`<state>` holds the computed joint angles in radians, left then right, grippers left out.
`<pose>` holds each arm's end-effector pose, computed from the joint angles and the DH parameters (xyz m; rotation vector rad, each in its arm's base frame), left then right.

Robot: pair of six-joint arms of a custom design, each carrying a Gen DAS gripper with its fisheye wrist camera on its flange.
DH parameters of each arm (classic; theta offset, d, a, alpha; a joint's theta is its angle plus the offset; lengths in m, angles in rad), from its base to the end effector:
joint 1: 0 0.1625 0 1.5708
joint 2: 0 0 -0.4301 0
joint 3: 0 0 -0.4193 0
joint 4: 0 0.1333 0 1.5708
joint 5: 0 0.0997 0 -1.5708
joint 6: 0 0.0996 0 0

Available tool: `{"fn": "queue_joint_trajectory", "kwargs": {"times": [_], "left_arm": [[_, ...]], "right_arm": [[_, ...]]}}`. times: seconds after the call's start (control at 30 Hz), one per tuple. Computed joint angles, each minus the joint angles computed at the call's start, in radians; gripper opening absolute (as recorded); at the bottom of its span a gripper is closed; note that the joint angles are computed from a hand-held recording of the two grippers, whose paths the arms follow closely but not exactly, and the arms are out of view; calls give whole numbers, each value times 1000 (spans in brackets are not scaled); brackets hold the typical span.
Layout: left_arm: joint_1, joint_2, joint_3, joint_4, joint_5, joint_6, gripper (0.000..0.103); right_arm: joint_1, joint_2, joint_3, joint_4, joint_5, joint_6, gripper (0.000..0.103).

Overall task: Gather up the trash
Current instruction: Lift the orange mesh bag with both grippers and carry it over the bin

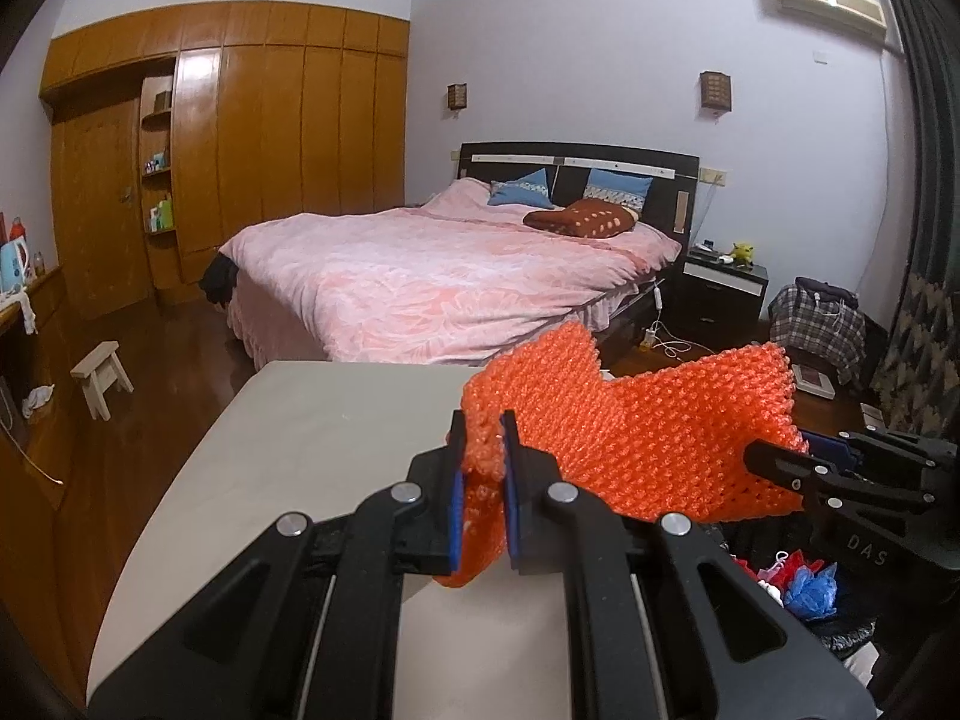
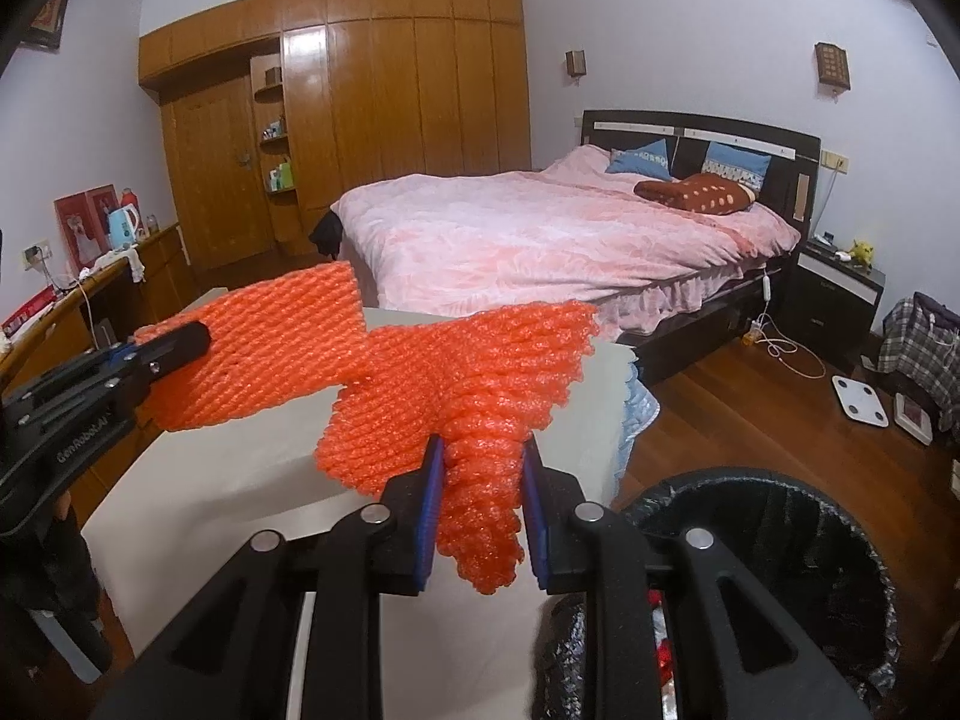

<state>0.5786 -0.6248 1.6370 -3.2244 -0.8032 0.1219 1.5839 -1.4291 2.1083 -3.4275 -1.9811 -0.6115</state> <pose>-0.4702 -0.5489 0.0607 1.0209 2.2636 -1.1603 0.1002 -0.5083 0.3820 0.3742 -2.1256 1.2329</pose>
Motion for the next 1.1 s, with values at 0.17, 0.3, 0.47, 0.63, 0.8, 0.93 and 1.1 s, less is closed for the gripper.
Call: {"fn": "queue_joint_trajectory", "kwargs": {"times": [0.17, 0.3, 0.47, 0.63, 0.8, 0.93, 1.1], "left_arm": [[-5, -12, 14, -8, -10, 1, 10], [-14, -24, 31, -10, -27, -10, 10], [-27, -30, 50, -6, -47, -21, 10], [-38, -30, 62, 4, -54, -32, 10], [-48, -22, 60, 11, -62, -38, 10], [-55, -10, 49, 18, -72, -34, 10], [-64, 11, 30, 33, -95, -30, 10]], "right_arm": [[3, -20, 24, -14, -3, -2, 24], [7, -37, 43, -23, -2, 6, 24], [13, -56, 59, -34, -8, 9, 24], [13, -80, 82, -58, -26, 9, 24], [4, -107, 104, -78, -34, 14, 24], [-4, -130, 122, -96, -30, 13, 24], [-15, -154, 140, -119, -30, 20, 24]]}}
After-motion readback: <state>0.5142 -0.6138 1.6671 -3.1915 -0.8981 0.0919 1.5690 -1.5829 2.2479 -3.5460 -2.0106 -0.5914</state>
